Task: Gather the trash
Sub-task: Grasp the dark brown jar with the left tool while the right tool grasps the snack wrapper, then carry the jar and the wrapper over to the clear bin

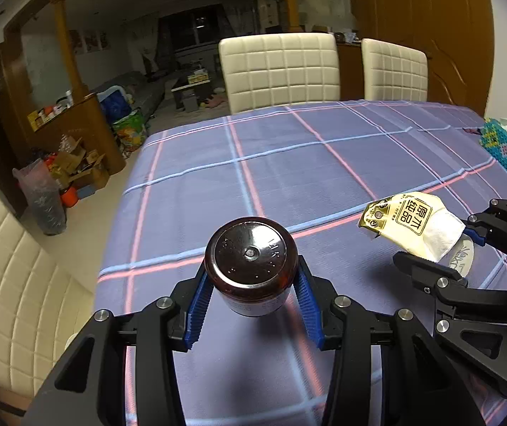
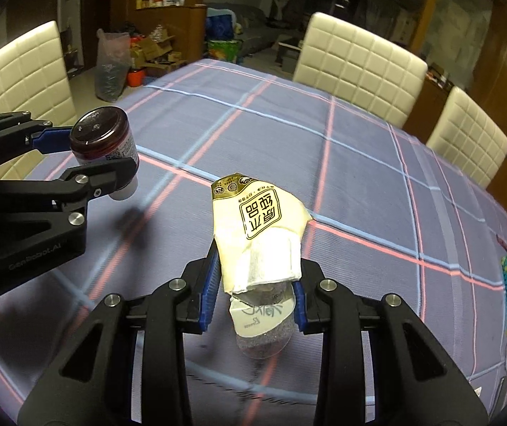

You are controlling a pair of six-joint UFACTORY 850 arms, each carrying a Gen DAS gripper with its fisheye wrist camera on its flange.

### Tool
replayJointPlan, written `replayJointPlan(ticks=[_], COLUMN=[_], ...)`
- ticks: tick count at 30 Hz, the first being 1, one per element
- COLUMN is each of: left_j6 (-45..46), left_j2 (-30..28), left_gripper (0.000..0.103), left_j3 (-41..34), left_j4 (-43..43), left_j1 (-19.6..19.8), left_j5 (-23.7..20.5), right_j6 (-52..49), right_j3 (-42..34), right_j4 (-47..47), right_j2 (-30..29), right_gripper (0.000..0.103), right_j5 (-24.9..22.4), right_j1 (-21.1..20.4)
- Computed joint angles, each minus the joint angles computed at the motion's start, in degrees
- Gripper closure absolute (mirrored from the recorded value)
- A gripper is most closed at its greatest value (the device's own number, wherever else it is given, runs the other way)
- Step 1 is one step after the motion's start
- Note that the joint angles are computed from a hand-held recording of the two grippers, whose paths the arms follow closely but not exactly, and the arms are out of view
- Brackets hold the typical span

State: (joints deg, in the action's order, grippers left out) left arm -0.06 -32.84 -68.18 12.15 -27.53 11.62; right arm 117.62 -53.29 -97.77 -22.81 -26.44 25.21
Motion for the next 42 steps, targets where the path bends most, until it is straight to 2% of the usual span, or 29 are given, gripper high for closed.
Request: replayJointPlan(ticks=[14, 21, 31, 42], left_j6=[0.0, 6.9, 10.0, 8.2], left_j2=[6.1, 7.7, 8.1, 8.1], left_gripper=[0.059, 0.059, 0.059, 0.059], left_j3=[8.1, 10.4, 11.9, 13.0], left_j4=[-0.9, -9.1, -14.4, -13.7], left_j1=[6.9, 9.9, 14.4, 19.1], left_j5=[4.2, 4.4, 3.7, 5.1], right_j6=[-6.8, -9.8, -16.3, -24.7], right_j3=[-6.1, -9.8, -15.5, -23.4], right_j4=[5.3, 7.2, 10.2, 15.2], right_j2=[-2.7, -5.0, -8.5, -13.9], right_gripper=[0.068, 0.068, 0.068, 0.068], right_j5=[-2.3, -2.1, -1.8, -0.7], right_j1=[7.5, 10.2, 13.2, 15.4])
